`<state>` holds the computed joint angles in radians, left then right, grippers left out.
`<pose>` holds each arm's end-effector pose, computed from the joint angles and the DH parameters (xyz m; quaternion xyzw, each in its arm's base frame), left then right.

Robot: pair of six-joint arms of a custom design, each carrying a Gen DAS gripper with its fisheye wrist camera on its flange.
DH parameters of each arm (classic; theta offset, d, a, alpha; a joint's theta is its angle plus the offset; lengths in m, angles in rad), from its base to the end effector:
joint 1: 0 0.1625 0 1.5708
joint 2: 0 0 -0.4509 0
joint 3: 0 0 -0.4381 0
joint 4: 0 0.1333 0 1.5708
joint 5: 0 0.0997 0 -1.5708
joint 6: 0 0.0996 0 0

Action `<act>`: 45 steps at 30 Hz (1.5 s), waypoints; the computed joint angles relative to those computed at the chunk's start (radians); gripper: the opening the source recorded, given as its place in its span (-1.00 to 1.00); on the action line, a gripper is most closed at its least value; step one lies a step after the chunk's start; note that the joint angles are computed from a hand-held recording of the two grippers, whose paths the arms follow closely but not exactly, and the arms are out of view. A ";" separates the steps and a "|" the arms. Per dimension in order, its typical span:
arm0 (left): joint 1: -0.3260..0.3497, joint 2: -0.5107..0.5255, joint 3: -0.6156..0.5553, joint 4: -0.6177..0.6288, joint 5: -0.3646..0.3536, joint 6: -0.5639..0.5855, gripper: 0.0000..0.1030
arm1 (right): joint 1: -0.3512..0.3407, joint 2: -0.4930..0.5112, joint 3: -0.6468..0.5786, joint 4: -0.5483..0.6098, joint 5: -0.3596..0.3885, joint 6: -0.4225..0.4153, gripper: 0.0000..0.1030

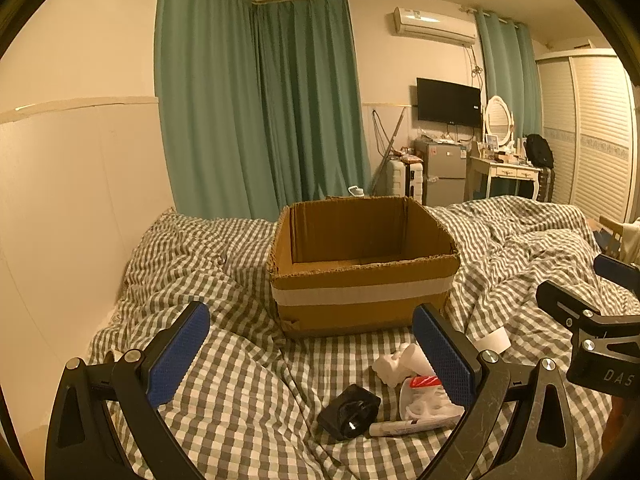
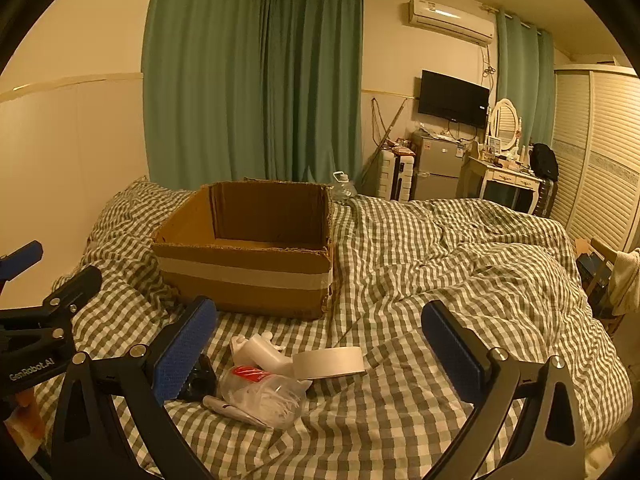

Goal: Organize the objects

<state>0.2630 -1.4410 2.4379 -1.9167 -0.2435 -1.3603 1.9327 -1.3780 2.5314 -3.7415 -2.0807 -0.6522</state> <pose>-0.2888 -0.3159 0.1622 0.1773 0.7513 -0.5083 0.3818 0.2174 -0.3351 0.2437 0.3030 -0.7985 0.4344 0.2861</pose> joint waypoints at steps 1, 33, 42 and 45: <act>0.005 0.006 0.004 -0.035 -0.002 0.027 1.00 | -0.003 0.004 0.000 -0.001 0.003 -0.001 0.99; 0.419 0.333 -0.057 -0.659 -0.371 0.658 0.99 | -0.205 0.277 -0.197 0.293 -0.147 0.091 0.81; 0.462 0.350 -0.085 -0.598 -0.429 0.622 -0.16 | -0.217 0.279 -0.213 0.352 -0.153 0.119 0.63; 0.457 0.342 -0.075 -0.624 -0.428 0.624 -0.18 | -0.217 0.275 -0.206 0.338 -0.139 0.107 0.63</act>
